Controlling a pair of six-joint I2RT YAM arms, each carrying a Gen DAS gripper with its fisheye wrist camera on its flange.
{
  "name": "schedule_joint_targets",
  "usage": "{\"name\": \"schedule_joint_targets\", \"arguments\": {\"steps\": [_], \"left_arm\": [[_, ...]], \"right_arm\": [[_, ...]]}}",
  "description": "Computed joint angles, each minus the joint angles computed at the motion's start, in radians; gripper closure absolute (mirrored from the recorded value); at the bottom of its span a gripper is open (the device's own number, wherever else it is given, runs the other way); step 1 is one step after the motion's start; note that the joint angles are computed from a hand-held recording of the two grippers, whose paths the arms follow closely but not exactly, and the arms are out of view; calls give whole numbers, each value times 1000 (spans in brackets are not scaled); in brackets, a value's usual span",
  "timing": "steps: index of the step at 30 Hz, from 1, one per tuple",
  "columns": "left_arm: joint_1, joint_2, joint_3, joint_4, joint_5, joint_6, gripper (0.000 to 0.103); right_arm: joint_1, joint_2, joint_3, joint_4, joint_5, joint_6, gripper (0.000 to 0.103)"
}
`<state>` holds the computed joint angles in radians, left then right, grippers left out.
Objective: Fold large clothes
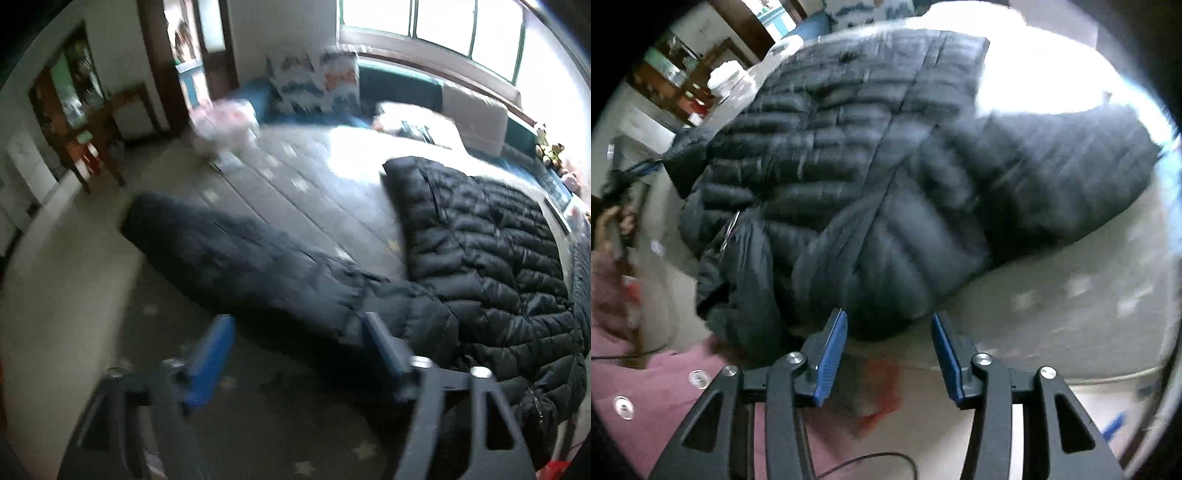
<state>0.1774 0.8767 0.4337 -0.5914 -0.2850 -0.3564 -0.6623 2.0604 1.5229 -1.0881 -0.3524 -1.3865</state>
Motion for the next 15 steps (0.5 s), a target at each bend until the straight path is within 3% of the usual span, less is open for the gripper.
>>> {"name": "schedule_joint_targets", "arguments": {"steps": [3,6,11,15], "left_arm": [[-97,-144,54,-142,-73,-27,21],[-236,-90,121,-146,-52,-73,22],[-514,178,151,104,-5,-122,23],[-591,480,201,363,55,-102,31]], "right_arm": [[7,-48,-2,11,-74,-16,47],[96,-138,-164,183,-99,13,46],[288,-154,-352,436,-49,98,46],[384,-111,-427,562,-2,160,46]]}}
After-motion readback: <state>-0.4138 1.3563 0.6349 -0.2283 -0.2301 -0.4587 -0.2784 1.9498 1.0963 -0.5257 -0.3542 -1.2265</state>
